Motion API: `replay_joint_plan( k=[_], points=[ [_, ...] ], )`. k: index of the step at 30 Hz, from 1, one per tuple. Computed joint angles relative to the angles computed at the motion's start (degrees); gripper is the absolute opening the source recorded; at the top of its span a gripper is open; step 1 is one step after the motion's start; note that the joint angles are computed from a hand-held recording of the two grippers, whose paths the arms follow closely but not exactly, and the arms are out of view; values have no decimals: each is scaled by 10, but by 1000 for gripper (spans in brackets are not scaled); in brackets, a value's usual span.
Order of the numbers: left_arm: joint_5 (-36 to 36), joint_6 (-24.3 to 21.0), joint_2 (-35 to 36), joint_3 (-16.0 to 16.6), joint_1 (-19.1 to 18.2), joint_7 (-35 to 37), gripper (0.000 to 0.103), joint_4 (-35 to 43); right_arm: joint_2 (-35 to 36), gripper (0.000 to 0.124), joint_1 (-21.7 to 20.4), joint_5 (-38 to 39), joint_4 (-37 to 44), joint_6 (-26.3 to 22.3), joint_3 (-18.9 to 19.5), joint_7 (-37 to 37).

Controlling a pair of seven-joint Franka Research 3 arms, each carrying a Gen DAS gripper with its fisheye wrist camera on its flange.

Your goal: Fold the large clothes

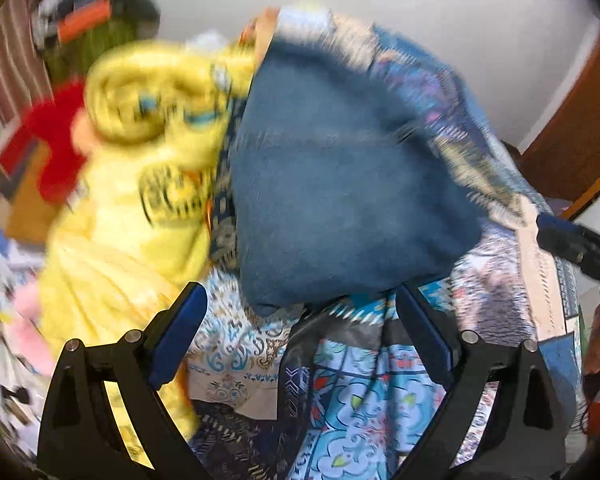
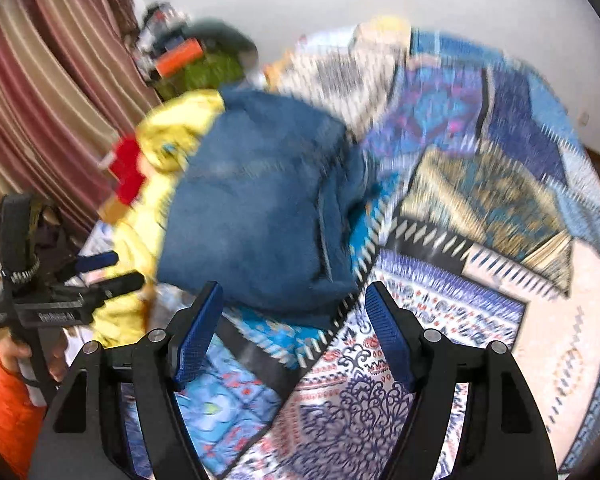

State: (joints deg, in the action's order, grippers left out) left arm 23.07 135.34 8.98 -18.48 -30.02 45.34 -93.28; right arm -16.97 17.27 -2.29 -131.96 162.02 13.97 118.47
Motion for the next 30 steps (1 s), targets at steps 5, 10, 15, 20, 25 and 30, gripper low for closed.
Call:
replay_joint_plan(
  k=[5, 10, 15, 20, 25, 30],
  points=[
    [124, 17, -35, -4, -26, -47, 96, 26, -115, 70, -41, -44, -37, 48, 51, 45],
    [284, 28, -113, -33, -40, -151, 96, 0, -227, 70, -92, -51, -68, 95, 117, 70],
    [428, 8, -180, -94, -29, -262, 96, -31, -342, 70, -137, -30, -99, 133, 177, 81],
    [515, -38, -229, -159, -8, -348, 96, -61, -435, 70, -155, 3, -121, 143, 221, 86],
    [540, -40, -274, -188, 10, -425, 96, -102, -490, 71, -185, 27, -130, 135, 261, 109],
    [526, -49, -293, -217, 34, -442, 101, -117, -508, 85, -200, 34, -131, 113, 280, 127]
  ],
)
